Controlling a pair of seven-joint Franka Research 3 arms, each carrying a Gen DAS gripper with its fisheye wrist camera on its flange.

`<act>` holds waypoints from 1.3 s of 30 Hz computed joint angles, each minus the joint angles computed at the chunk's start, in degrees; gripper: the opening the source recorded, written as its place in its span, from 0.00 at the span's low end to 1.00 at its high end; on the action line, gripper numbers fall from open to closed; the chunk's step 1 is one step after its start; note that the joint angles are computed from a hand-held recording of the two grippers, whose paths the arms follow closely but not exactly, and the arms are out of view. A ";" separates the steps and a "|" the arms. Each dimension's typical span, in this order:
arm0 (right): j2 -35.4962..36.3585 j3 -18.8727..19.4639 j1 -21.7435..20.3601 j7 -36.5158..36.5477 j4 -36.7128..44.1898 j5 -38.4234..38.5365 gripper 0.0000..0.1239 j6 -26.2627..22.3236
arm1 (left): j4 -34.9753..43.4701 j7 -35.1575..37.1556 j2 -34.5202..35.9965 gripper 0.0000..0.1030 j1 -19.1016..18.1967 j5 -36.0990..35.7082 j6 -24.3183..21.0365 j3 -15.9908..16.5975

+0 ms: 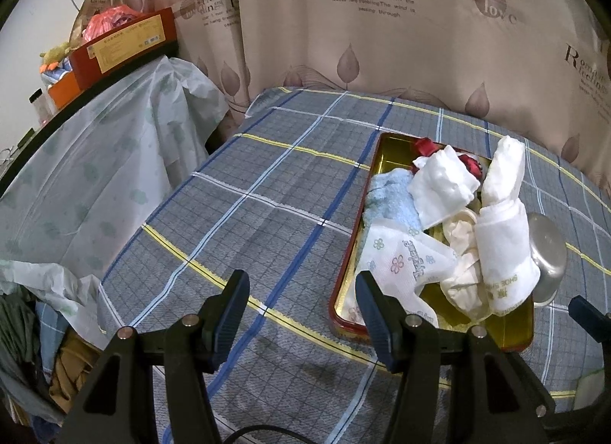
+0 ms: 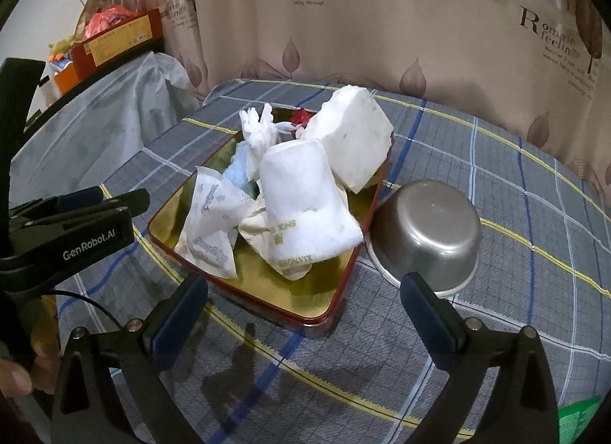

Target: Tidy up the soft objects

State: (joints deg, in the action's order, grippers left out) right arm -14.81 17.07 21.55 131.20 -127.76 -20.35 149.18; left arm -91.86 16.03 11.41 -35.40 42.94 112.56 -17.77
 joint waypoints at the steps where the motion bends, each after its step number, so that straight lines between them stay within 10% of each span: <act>1: 0.03 -0.03 0.06 -0.07 0.00 0.12 0.81 -0.04 | 0.02 0.14 0.05 0.58 0.02 -0.02 0.05 0.00; 39: 0.15 -0.28 0.42 -0.67 -0.81 1.43 0.81 0.22 | 1.20 1.15 1.42 0.58 -0.87 0.03 0.52 0.35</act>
